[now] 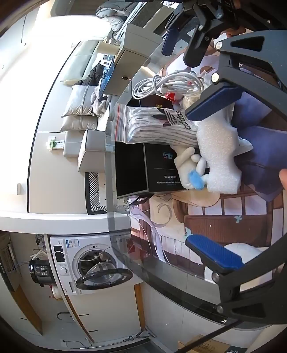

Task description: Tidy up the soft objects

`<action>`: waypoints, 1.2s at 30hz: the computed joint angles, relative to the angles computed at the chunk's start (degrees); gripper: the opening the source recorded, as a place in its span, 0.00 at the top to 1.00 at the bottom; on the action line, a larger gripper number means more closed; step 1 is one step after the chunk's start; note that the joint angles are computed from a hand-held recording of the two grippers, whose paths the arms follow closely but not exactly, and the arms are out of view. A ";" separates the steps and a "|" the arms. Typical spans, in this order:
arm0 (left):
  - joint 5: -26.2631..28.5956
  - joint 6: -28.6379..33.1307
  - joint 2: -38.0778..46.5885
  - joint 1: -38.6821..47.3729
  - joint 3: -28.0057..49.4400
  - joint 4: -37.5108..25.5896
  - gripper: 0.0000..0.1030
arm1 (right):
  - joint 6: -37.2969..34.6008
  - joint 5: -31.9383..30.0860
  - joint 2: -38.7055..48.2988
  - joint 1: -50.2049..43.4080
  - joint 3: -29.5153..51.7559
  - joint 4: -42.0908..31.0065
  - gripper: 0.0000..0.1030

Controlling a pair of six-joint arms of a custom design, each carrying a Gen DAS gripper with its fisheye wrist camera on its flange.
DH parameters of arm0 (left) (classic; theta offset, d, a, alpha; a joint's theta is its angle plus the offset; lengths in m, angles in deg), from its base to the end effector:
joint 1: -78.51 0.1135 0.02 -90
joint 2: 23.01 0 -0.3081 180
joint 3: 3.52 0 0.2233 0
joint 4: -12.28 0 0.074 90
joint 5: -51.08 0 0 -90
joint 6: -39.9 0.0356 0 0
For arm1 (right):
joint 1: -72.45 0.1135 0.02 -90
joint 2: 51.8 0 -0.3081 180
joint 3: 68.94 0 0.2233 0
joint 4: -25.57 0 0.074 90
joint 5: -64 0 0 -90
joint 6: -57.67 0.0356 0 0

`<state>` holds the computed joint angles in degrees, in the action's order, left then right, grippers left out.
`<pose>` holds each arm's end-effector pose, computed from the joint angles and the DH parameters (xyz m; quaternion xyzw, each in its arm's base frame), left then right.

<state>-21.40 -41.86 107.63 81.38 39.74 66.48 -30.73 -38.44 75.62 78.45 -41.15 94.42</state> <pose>0.3214 0.0054 0.0651 0.1131 0.8650 -0.0878 0.4810 0.2611 0.0351 0.0824 -0.0867 0.8616 0.1265 0.4839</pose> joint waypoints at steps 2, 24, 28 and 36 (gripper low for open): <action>0.29 -0.29 -0.02 0.03 0.01 -0.06 0.00 | 0.53 -1.04 1.43 -0.38 -0.98 3.77 0.00; 0.94 -0.58 -0.10 -0.09 0.38 -1.03 0.00 | 0.98 -1.37 1.06 -0.19 -0.12 1.29 0.00; 0.99 -0.68 0.02 -0.05 0.44 -1.00 0.00 | 0.70 -2.45 1.14 -0.95 -0.19 1.34 0.00; 1.52 -0.54 0.34 0.27 0.86 -1.25 0.00 | 0.14 -2.92 -0.02 -1.38 0.01 -0.23 0.00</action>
<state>-19.89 -42.40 107.97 81.65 40.60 65.23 -30.59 -41.36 75.61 77.07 -41.15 94.19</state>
